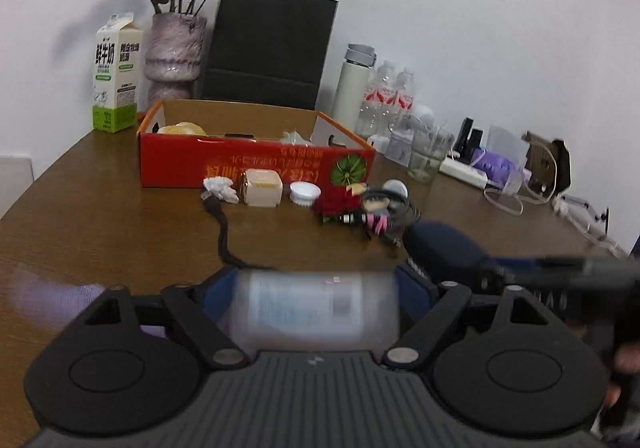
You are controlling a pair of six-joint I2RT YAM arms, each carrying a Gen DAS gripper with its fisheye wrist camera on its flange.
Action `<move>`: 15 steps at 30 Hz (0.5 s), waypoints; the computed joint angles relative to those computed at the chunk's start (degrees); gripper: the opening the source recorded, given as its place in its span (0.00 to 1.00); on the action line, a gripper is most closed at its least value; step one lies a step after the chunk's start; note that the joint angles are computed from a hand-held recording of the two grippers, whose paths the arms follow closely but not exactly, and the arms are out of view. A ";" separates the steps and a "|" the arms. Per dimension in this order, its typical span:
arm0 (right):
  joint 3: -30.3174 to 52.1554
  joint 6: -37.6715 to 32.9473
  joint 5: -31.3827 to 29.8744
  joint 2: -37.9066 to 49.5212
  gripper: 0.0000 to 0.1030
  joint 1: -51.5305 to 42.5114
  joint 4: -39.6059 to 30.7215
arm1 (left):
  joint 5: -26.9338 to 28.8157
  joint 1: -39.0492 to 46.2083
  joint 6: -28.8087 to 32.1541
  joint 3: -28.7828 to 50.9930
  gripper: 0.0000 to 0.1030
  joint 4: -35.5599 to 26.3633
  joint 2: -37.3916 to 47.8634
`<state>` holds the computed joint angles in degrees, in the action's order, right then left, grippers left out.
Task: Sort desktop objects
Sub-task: 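Set the wipes box down on the table and open the left gripper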
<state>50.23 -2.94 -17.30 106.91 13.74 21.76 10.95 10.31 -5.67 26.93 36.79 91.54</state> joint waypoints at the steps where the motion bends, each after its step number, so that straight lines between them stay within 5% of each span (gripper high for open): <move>1: 0.04 0.03 -0.03 0.19 0.52 -0.01 -0.08 | -0.54 -0.61 1.49 -2.61 0.96 2.83 -0.37; 5: -0.05 -0.28 0.05 0.60 0.52 -0.14 -0.27 | -3.77 -1.85 8.29 -8.25 0.99 7.29 -2.35; 15: -3.43 -3.30 -1.94 -1.81 0.52 -0.24 0.37 | -3.84 9.08 9.96 -15.44 1.00 -7.87 -20.16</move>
